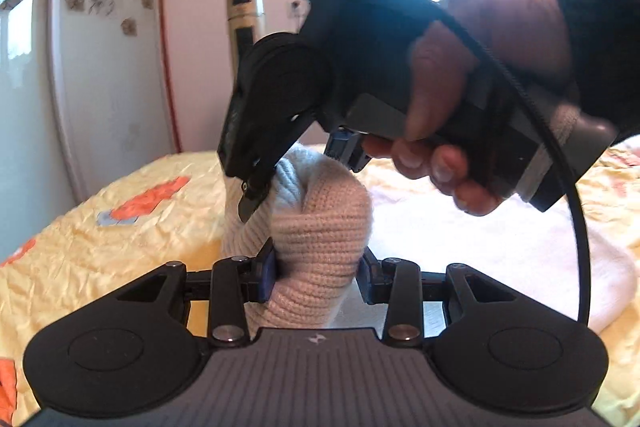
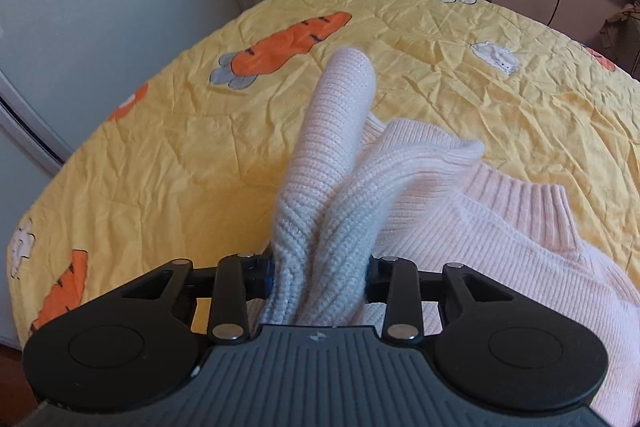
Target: Fold small clothes
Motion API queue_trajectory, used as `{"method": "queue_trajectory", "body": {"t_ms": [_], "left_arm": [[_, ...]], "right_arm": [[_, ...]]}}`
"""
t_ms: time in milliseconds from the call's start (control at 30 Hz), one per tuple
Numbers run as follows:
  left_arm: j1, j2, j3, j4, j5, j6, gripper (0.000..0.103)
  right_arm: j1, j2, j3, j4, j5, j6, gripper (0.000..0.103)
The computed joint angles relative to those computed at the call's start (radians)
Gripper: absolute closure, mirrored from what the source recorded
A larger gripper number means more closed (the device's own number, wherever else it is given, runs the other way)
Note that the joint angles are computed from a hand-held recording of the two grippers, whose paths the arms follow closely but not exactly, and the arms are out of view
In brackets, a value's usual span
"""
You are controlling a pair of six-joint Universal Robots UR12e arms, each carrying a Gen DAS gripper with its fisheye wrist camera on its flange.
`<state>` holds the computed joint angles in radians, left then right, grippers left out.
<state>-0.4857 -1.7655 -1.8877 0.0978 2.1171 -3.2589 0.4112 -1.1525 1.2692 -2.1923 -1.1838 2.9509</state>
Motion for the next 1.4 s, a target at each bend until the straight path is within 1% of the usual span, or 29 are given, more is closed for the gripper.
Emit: {"method": "queue_trajectory", "body": {"t_ms": [67,200,333,433,500,567,600,667,700,733,800,833,867,900,933,967,1000,1033,1067,1100,1167,1233,1267,1300,1333,1367,1400], "left_arm": [[-0.011,-0.009,0.010,0.028,-0.019,0.037,0.065],[-0.033,-0.029,0.038,0.030,-0.078,0.073,0.065],[-0.056,-0.047,0.060,0.012,-0.130,0.093,0.064],[-0.066,-0.057,0.066,-0.020,-0.161,0.089,0.064],[-0.072,-0.069,0.068,-0.041,-0.161,0.096,0.064],[-0.079,-0.084,0.066,-0.040,-0.143,0.141,0.064],[-0.084,-0.089,0.063,-0.027,-0.132,0.165,0.064],[-0.083,-0.089,0.064,-0.024,-0.130,0.180,0.064],[-0.082,-0.088,0.065,-0.025,-0.130,0.184,0.064],[-0.083,-0.088,0.066,-0.026,-0.123,0.188,0.063],[-0.087,-0.087,0.069,-0.024,-0.101,0.201,0.062],[-0.089,-0.088,0.072,-0.023,-0.090,0.213,0.061],[-0.091,-0.089,0.074,-0.022,-0.084,0.225,0.061],[-0.092,-0.090,0.075,-0.019,-0.084,0.239,0.059],[-0.095,-0.093,0.076,-0.018,-0.081,0.258,0.058],[-0.098,-0.096,0.078,-0.021,-0.074,0.283,0.058],[-0.101,-0.099,0.079,-0.021,-0.068,0.309,0.057],[-0.105,-0.103,0.079,-0.012,-0.060,0.334,0.057],[-0.107,-0.106,0.078,0.000,-0.055,0.352,0.057],[-0.108,-0.108,0.078,0.003,-0.055,0.362,0.057],[-0.108,-0.109,0.079,-0.008,-0.058,0.372,0.057],[-0.107,-0.109,0.081,-0.021,-0.068,0.386,0.058],[-0.104,-0.106,0.081,-0.028,-0.077,0.389,0.058],[-0.097,-0.102,0.083,-0.038,-0.095,0.389,0.060],[-0.092,-0.097,0.083,-0.043,-0.109,0.382,0.061],[-0.090,-0.092,0.084,-0.043,-0.118,0.376,0.062],[-0.091,-0.087,0.083,-0.040,-0.123,0.377,0.063]], "right_arm": [[-0.028,-0.026,0.034,-0.030,0.055,0.016,0.066],[-0.087,-0.074,0.095,-0.068,0.124,0.042,0.066],[-0.153,-0.132,0.185,-0.109,0.157,0.070,0.067],[-0.201,-0.173,0.262,-0.155,0.185,0.101,0.067],[-0.230,-0.192,0.310,-0.183,0.209,0.130,0.068],[-0.256,-0.205,0.363,-0.221,0.225,0.169,0.069],[-0.267,-0.207,0.388,-0.250,0.242,0.196,0.070],[-0.292,-0.201,0.437,-0.329,0.317,0.289,0.069],[-0.302,-0.197,0.456,-0.372,0.348,0.340,0.061],[-0.312,-0.191,0.473,-0.423,0.389,0.396,0.058],[-0.326,-0.179,0.476,-0.457,0.445,0.477,0.052],[-0.333,-0.171,0.468,-0.471,0.468,0.536,0.049],[-0.338,-0.164,0.463,-0.502,0.477,0.593,0.043],[-0.340,-0.158,0.456,-0.541,0.467,0.639,0.034],[-0.336,-0.153,0.441,-0.562,0.430,0.663,0.028],[-0.330,-0.147,0.418,-0.549,0.394,0.660,0.020],[-0.325,-0.140,0.394,-0.509,0.373,0.644,0.017],[-0.318,-0.123,0.355,-0.427,0.359,0.613,0.017],[-0.309,-0.107,0.317,-0.350,0.349,0.578,0.018],[-0.298,-0.094,0.289,-0.300,0.336,0.545,0.018],[-0.276,-0.080,0.256,-0.260,0.305,0.481,0.021],[-0.247,-0.072,0.237,-0.254,0.226,0.402,0.037],[-0.234,-0.070,0.231,-0.249,0.191,0.351,0.057],[-0.225,-0.068,0.230,-0.251,0.168,0.316,0.070],[-0.220,-0.070,0.237,-0.271,0.154,0.291,0.071],[-0.221,-0.074,0.247,-0.296,0.160,0.288,0.078],[-0.230,-0.080,0.262,-0.330,0.189,0.308,0.079]]}}
